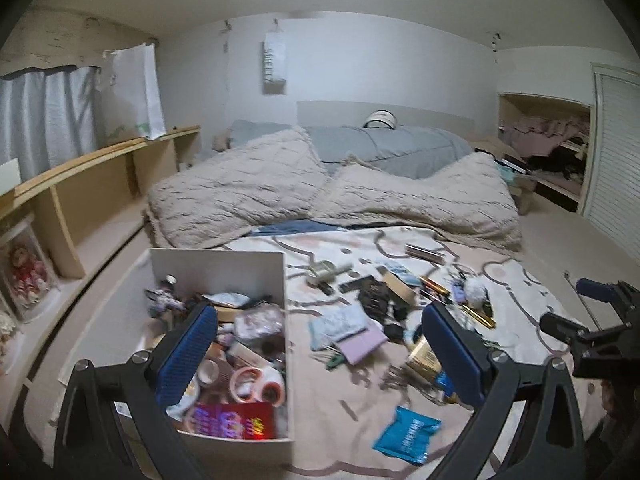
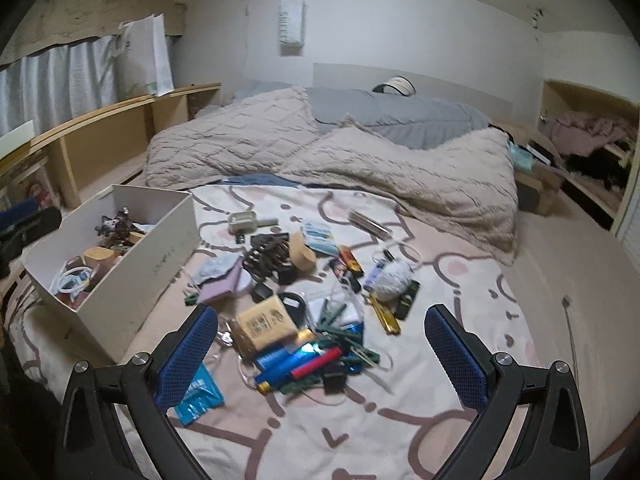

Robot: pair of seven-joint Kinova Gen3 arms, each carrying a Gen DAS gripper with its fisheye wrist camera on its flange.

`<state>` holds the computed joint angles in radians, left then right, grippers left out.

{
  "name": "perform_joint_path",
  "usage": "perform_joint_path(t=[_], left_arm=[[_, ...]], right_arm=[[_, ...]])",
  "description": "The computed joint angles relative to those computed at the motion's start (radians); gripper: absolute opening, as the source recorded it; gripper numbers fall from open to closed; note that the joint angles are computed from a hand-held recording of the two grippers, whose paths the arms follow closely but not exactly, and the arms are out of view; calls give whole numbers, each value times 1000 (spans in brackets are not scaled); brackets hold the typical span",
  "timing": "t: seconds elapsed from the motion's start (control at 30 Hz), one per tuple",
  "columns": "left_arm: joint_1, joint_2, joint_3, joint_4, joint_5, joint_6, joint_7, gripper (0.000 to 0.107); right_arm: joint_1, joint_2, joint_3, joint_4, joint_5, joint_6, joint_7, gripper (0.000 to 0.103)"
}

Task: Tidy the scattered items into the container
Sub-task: 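Move both tools back toward the items on the bed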

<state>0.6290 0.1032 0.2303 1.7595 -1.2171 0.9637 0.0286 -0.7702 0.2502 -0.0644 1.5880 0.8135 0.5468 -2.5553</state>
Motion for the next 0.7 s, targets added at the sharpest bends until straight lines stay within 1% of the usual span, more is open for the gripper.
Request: perform_joint_path(t=[0.07,0.17,0.23,0.43,0.47,0.63,0.7], left_arm=[[4,9,2,9,-13,-22,24,103],[24,27,1,26,-65,-32,98,103],[33,37,-1,30,-81,-43,118,103],[57,56,-7,66,-140,-85,207,103],[58,58,-9,74,-151,-103,219,103],[69,89,-13,83,-158,-153,222,103],[70,103,-18,80,-147,-183,208,103]], right_arm=[[1,-9,7,20,9,-9,-22,103],[-1,-18,15,44,42,-13,-72,103],[2,-24,17,61,67,-18,-108,103],[37,-31,10,103,82,-58,-173,103],[40,-31,12,111,87,-68,-184,103],[19,-23,40,154,206,-87,-330,103],[33,-20,34,161,213,-94,-347,103]])
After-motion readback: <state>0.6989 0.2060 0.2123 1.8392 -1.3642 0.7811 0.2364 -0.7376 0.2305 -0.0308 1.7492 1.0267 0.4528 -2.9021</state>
